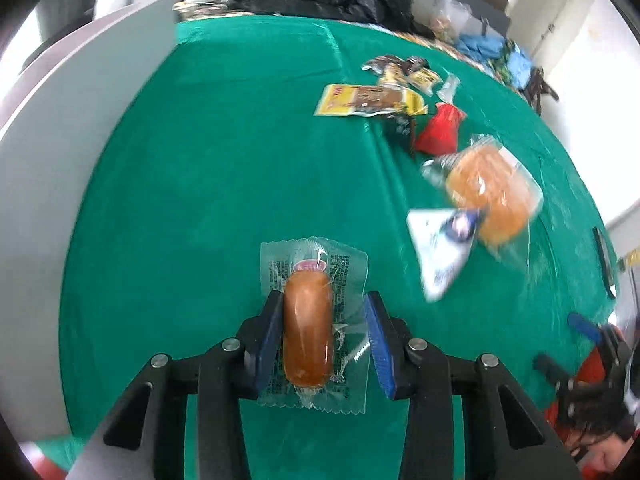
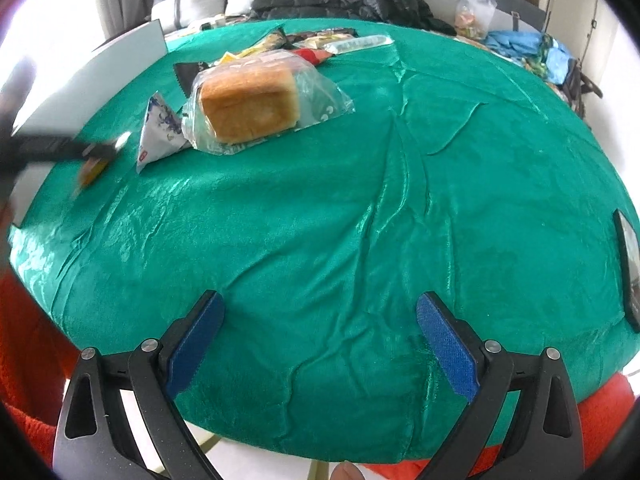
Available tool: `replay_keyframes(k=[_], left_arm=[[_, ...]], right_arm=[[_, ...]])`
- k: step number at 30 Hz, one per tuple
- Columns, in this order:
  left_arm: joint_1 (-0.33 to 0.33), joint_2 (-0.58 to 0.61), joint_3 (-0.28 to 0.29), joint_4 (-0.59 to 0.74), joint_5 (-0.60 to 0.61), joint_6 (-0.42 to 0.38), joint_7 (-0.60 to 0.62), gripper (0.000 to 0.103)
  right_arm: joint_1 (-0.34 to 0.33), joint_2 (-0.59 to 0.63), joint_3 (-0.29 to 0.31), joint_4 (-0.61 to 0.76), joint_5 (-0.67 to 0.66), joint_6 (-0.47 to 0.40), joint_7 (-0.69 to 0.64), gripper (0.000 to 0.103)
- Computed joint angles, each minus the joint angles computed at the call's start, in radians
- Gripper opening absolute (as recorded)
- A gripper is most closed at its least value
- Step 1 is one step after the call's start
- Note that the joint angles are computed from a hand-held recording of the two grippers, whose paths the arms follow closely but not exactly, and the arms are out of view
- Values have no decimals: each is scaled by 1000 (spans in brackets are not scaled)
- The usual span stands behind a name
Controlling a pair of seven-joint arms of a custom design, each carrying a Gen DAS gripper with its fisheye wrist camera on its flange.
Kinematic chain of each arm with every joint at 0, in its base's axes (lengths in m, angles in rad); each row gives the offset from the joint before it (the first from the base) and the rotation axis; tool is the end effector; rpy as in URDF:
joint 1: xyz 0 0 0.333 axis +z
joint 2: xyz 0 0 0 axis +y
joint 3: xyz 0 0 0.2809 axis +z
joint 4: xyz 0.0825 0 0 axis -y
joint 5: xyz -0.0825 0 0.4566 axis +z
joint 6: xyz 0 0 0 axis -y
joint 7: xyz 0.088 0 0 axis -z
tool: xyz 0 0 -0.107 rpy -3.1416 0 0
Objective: Organize snacks
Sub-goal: 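Carry the sausage bun toward the box with the left gripper while the right gripper grasps the white triangular pack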
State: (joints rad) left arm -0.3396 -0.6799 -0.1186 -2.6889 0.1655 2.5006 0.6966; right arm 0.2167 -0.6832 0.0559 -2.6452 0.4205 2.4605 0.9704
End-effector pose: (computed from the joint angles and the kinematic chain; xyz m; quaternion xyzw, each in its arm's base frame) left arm 0.4183 -0.2020 0.4295 -0.7818 0.5673 -0.2235 0.1305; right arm 0.4520 0.1242 0.4527 -0.8494 0.4436 -0.1116 0.2632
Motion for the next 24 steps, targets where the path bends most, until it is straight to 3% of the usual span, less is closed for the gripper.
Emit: replay_keyframes(k=[3,4,5,7,9,11,12,16,20,21,22,24], left_arm=[[19,-61,-55,-57,43,13,-92,44],[12,-73,-52,-71,52,22,-95,55],[7,-73,-50,-70,60,11,-93,75],[12,-64,-76,-49,101,-53,-93,84],[6,-56,-78,-42,127,-81,-78,83],[7,-56,-80,-45,144,-92,-75,61],[13,-52,-90,-39,161,-106,-80,55],[7,-99,-74,-84,172,-70,-97,50],[6,-158,-60,-131,178,-11,-118,37],[6,-172,-55,-147,176,9,-125,36],[5,-189,-51,-160,173,14,-130,32],[2,-216,-29,-189,155,47,-139,30]], right_arm=[[-3,8,7,7,-5,3,16,99],[-8,15,11,17,-12,-8,27,98],[-10,25,11,37,-16,-40,42,98],[28,36,-46,73,63,-118,21,98],[93,51,-112,119,195,-224,-42,98],[119,100,-119,177,259,-316,-93,96],[132,138,-109,214,285,-343,-114,95],[126,284,-6,334,274,-232,-58,95],[124,405,52,441,169,-175,47,95],[128,413,61,447,143,-158,56,84],[130,418,67,450,111,-148,64,50],[132,417,78,450,45,-131,84,43]])
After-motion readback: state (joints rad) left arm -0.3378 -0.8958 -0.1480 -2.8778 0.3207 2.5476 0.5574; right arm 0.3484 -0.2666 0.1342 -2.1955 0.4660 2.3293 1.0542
